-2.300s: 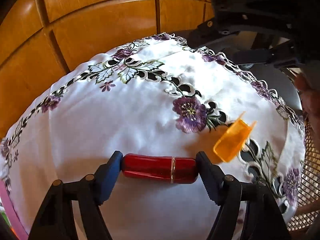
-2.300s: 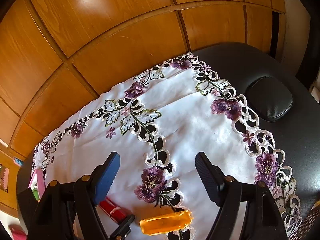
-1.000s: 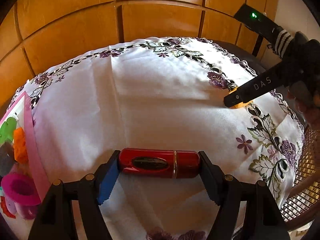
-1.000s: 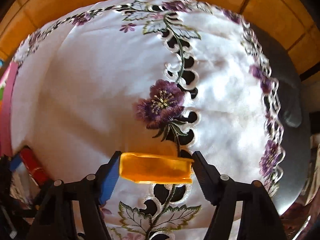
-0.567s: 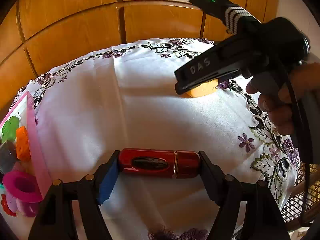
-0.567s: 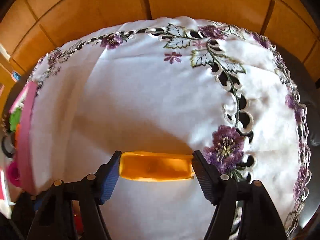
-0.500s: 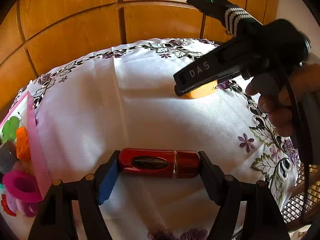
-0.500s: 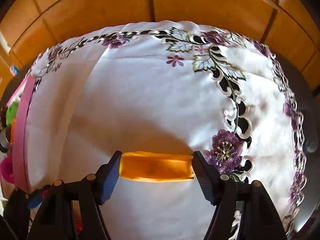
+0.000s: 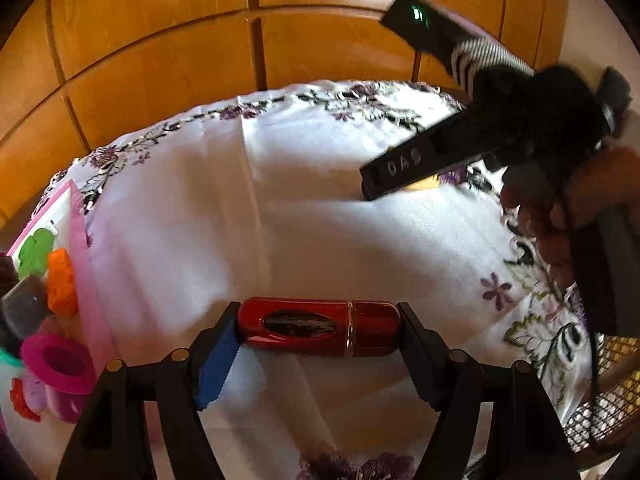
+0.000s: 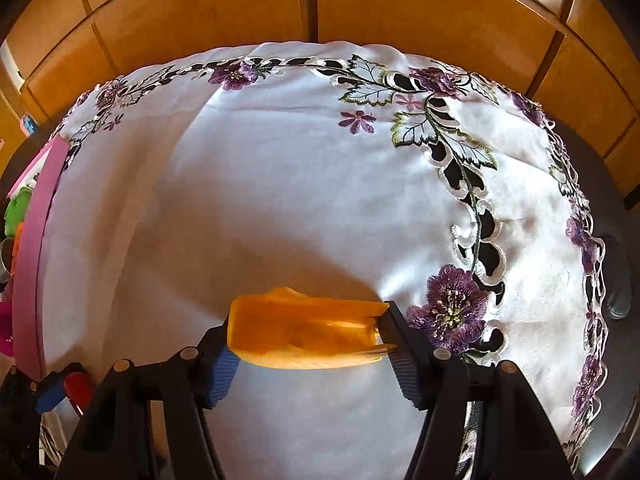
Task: Organize rigid objects
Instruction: 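Carry the red lipstick into the pink tray and open the left gripper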
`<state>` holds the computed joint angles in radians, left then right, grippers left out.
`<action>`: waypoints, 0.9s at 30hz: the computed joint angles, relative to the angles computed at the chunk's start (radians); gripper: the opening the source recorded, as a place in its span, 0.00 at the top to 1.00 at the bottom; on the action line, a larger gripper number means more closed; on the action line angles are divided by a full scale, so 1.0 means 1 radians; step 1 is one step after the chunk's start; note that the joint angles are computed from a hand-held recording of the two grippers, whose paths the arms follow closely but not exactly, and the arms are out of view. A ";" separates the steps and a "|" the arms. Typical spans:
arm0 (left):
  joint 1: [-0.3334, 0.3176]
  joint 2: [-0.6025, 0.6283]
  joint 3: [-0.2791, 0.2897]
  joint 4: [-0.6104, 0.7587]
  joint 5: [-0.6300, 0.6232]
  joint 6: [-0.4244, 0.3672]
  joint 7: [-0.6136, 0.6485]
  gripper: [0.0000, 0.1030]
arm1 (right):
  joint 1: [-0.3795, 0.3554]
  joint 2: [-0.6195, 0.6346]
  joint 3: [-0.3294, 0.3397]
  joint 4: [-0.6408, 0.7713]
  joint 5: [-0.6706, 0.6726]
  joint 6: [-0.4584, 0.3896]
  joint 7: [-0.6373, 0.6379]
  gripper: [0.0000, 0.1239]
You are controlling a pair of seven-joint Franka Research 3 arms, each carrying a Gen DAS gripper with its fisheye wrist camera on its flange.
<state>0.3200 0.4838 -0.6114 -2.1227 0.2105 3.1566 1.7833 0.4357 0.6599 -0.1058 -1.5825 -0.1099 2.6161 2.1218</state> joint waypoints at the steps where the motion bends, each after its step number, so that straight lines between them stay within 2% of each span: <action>1: 0.009 -0.008 -0.008 -0.009 -0.001 0.013 0.000 0.28 | 0.002 0.001 -0.002 0.002 -0.003 -0.002 -0.001 0.47; 7: 0.108 -0.063 -0.091 -0.058 0.020 0.059 -0.042 0.28 | 0.006 0.007 -0.005 0.014 -0.013 -0.011 -0.004 0.47; 12: 0.181 -0.088 -0.148 -0.073 0.057 0.068 -0.093 0.28 | 0.017 0.011 -0.016 0.020 -0.036 -0.017 0.001 0.47; 14: 0.231 -0.097 -0.190 -0.085 0.069 0.072 -0.112 0.28 | 0.024 0.012 -0.022 0.020 -0.050 -0.018 0.005 0.47; 27: 0.393 -0.133 -0.295 -0.117 0.202 0.117 -0.263 0.28 | 0.047 0.012 -0.041 0.019 -0.117 -0.018 0.027 0.47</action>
<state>0.7135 0.3512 -0.9068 -2.2401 0.4124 3.2741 1.5207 0.4831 0.6723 -0.1471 -1.5630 -0.2265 2.5985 2.1492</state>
